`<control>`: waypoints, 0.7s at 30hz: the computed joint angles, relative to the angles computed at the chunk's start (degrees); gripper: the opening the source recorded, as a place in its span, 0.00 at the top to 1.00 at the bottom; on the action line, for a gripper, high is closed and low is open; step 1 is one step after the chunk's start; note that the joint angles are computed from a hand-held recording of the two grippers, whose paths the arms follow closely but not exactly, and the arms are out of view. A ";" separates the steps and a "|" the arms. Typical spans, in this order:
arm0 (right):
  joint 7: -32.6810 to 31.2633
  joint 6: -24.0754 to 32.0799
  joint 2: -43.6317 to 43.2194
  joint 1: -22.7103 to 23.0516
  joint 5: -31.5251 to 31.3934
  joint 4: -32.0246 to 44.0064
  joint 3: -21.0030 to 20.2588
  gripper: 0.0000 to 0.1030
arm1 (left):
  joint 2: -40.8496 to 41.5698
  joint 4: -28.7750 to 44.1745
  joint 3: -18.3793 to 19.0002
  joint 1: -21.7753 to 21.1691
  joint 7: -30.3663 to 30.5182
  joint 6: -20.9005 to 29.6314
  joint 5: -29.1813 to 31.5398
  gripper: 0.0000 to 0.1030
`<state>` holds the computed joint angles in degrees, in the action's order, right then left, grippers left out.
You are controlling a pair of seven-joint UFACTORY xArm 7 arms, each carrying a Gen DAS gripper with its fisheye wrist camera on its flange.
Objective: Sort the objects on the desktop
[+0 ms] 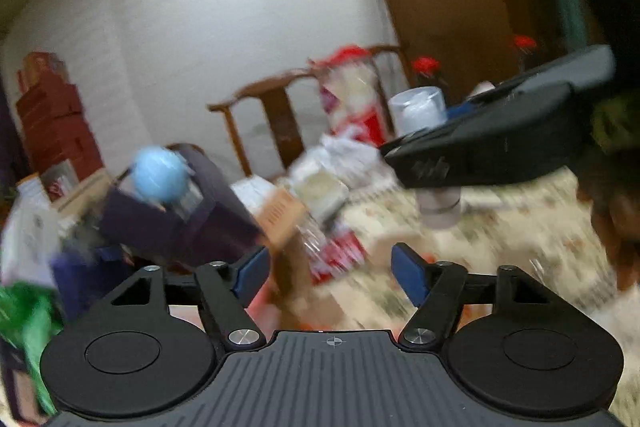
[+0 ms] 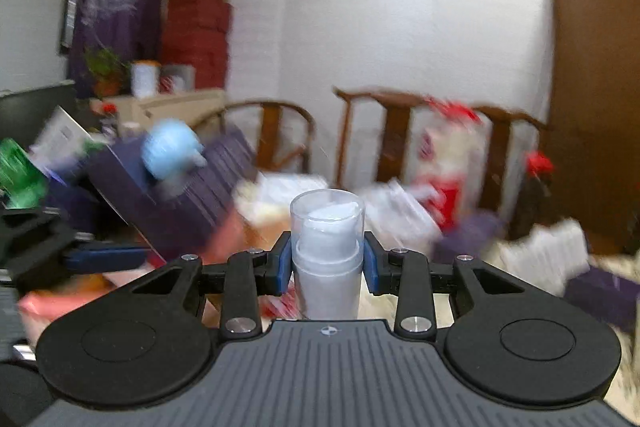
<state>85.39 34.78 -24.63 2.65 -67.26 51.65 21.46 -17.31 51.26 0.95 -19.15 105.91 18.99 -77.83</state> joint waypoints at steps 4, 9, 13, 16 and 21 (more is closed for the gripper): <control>0.87 1.49 -5.55 0.28 4.12 -9.56 -0.91 0.62 | -4.44 -7.17 0.69 0.06 -0.14 3.86 0.23 0.14; 5.35 1.50 -13.07 -0.94 6.51 -18.72 1.11 0.59 | -10.76 -14.46 -0.01 -1.99 3.19 0.55 -4.55 0.07; 4.33 -0.18 -15.26 -2.62 8.60 -20.00 2.19 0.60 | -15.81 -19.33 -1.43 -4.22 7.82 -2.86 -8.74 0.05; 4.80 -1.08 -16.31 -4.19 8.33 -21.02 4.00 0.60 | -15.97 -19.82 -4.46 -3.80 7.32 -5.69 -11.86 0.02; 5.52 -6.01 -16.93 -6.84 9.19 -22.96 3.85 0.60 | -20.19 -23.15 -5.54 -4.25 5.33 -4.81 -11.24 0.02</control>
